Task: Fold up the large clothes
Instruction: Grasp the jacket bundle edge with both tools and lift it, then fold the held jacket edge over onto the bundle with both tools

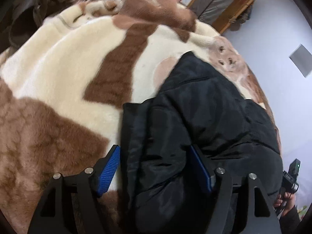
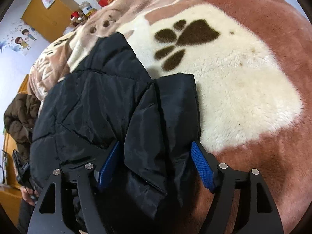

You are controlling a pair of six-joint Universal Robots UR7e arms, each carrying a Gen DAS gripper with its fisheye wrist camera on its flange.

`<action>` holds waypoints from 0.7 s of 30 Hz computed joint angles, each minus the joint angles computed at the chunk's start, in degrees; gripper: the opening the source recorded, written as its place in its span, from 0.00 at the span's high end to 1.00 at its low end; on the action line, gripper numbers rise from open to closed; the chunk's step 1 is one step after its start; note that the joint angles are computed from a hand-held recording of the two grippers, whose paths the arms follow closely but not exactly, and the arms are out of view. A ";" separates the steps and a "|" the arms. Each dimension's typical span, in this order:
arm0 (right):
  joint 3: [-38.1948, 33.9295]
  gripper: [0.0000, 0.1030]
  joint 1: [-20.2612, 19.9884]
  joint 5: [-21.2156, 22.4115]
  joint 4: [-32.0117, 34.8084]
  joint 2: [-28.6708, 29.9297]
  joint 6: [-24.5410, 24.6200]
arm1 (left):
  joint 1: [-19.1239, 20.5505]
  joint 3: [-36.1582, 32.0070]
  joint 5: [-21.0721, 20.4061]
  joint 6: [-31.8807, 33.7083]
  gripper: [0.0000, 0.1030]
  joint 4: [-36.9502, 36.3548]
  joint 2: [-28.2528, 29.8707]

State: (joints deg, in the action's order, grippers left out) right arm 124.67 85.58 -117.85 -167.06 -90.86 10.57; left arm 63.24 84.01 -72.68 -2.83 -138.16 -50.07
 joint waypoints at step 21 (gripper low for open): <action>-1.17 0.42 -2.92 5.09 -0.14 1.86 -2.84 | 2.33 -1.91 -4.70 -2.87 0.19 1.95 3.20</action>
State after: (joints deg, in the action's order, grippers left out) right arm 123.50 82.66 -112.76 -167.20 -89.00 7.73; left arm 65.58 82.10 -77.38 -5.70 -136.21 -46.87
